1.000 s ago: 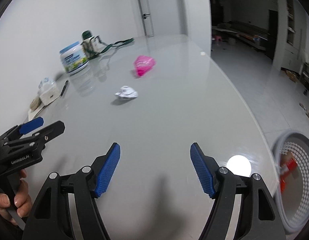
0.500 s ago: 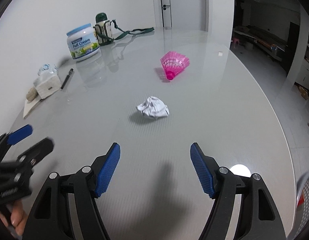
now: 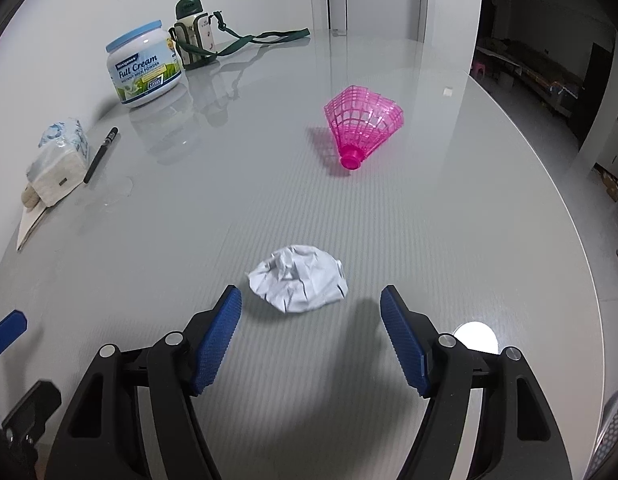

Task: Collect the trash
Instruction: 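Lower the right tool onto the crumpled white foil ball and close on it, then grasp the pink shuttlecock with the left tool while the right tool holds the foil ball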

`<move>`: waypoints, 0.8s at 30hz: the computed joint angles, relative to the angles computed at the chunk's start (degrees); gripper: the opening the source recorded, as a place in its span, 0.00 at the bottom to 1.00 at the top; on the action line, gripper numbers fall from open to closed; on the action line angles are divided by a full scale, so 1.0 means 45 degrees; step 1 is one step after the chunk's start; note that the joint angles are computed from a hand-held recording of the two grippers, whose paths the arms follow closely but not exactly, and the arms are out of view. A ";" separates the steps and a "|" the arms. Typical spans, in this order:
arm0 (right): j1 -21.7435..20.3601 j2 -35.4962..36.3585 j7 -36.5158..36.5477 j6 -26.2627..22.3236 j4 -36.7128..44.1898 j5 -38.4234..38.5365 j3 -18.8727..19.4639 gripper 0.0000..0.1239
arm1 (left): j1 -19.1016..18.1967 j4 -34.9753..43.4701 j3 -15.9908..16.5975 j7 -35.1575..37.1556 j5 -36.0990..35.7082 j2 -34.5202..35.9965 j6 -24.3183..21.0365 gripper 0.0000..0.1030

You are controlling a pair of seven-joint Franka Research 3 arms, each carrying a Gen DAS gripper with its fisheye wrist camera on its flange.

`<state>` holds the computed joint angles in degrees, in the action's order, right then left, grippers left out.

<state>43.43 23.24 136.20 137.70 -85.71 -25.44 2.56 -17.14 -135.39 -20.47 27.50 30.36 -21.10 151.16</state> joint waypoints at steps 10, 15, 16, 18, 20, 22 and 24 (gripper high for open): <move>0.0105 0.0127 -0.0461 0.0163 0.0157 -0.0163 -0.0050 0.34 | -0.0038 0.0111 -0.0038 -0.0014 0.0060 0.0170 -0.0212 0.88; -0.0090 -0.0339 -0.0181 0.1003 -0.0619 0.0000 -0.0072 0.34 | -0.0171 0.0371 0.0014 0.0168 -0.0079 0.0367 -0.0408 0.88; -0.0078 -0.0445 -0.0050 0.1074 -0.0757 -0.0143 -0.0129 0.34 | -0.0179 0.0474 -0.0007 0.0200 -0.0051 0.0432 -0.0448 0.88; -0.0082 -0.0602 0.0255 0.1204 -0.0951 -0.0470 -0.0227 0.34 | -0.0180 0.0748 -0.0064 0.0253 0.0068 0.0633 -0.0509 0.88; -0.0208 -0.0672 0.0382 0.1264 -0.1013 -0.0568 -0.0224 0.34 | -0.0129 0.1085 -0.0150 0.0157 0.0320 0.0950 -0.0460 0.88; -0.0369 -0.0788 0.0463 0.1384 -0.1142 -0.0647 -0.0245 0.34 | -0.0056 0.1637 -0.0290 -0.0058 0.0739 0.1467 -0.0638 0.88; -0.0442 -0.0917 0.0605 0.1382 -0.1276 -0.0949 -0.0317 0.34 | -0.0109 0.2198 -0.0264 -0.0183 0.0958 0.2034 -0.0701 0.88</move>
